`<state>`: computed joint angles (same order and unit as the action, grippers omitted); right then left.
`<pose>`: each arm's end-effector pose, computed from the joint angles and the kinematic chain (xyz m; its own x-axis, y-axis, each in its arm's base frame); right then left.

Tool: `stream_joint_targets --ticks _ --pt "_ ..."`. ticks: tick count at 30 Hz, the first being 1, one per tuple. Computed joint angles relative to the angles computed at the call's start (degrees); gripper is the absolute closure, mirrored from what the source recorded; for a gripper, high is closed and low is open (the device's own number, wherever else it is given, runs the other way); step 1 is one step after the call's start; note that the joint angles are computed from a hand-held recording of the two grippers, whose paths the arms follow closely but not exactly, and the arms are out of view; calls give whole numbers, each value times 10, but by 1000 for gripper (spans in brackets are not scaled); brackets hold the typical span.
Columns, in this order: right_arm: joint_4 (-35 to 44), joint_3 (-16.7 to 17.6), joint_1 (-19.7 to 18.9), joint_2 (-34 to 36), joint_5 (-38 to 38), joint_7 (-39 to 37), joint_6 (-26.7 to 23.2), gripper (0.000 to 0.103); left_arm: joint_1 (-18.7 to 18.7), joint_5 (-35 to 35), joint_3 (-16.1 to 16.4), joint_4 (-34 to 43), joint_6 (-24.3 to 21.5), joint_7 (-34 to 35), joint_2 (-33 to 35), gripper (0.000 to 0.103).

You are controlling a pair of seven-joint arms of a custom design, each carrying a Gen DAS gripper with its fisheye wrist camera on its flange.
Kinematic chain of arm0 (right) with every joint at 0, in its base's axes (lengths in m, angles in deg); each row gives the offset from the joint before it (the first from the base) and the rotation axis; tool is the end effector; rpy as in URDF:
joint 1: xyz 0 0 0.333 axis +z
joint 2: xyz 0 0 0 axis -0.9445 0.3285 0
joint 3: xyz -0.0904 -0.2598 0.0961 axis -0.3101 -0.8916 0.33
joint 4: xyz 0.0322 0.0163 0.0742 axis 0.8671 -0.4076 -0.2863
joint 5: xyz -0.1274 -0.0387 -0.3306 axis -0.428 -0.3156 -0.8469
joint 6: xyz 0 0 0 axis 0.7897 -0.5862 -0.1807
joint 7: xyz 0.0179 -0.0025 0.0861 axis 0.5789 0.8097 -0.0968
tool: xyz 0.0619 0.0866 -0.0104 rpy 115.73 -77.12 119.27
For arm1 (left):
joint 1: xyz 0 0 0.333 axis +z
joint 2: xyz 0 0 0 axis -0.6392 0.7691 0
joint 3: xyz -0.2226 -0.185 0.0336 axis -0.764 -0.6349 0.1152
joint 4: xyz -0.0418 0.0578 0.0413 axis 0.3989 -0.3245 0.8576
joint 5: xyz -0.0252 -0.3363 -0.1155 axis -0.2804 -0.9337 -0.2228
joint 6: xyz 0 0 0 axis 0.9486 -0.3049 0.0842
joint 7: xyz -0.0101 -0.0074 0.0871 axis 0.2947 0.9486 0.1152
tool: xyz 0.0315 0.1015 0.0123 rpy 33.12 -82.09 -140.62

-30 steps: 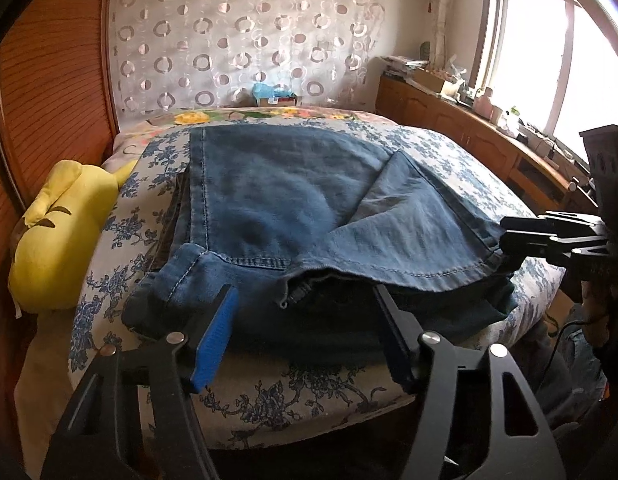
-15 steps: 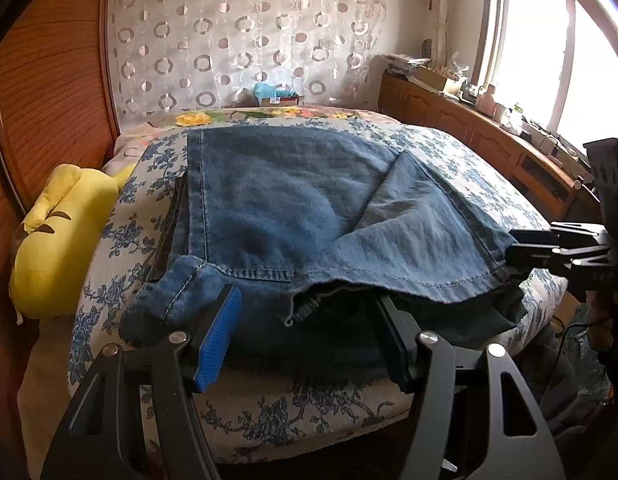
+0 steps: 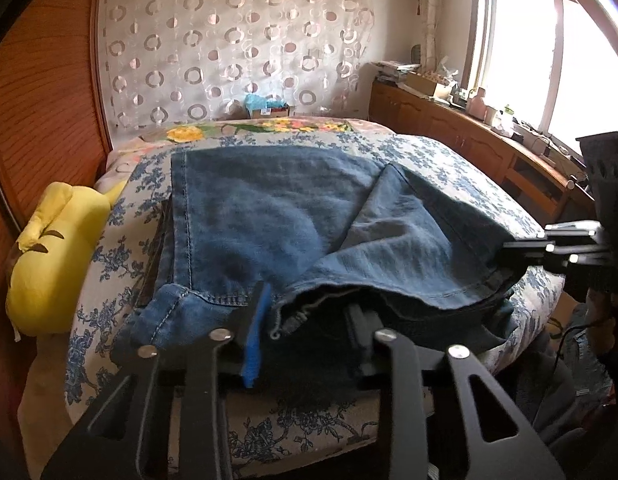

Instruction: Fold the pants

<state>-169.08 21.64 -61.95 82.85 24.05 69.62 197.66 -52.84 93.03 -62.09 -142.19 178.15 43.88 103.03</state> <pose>0.6128 0.1469 0.5921 0.6583 -0.7347 -0.1640 -0.5934 -0.3724 -0.7136 0.6079 -0.2097 0.4432 -0.0970 -0.9914 0.0880 -0.6444 -0.0048 -0.7647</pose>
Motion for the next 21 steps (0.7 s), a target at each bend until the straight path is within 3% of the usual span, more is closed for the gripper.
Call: stream_joint_targets --ticks 6,14,21 --pt "35 4 -3 9 17 -28 20 96 1 -3 1 -9 15 -1 -8 87" --pt "209 20 7 99 -17 -14 12 97 -40 103 67 -36 61 -129 -50 91" --pt "316 33 23 167 -57 8 10 97 -20 187 52 -43 61 -199 -74 91"
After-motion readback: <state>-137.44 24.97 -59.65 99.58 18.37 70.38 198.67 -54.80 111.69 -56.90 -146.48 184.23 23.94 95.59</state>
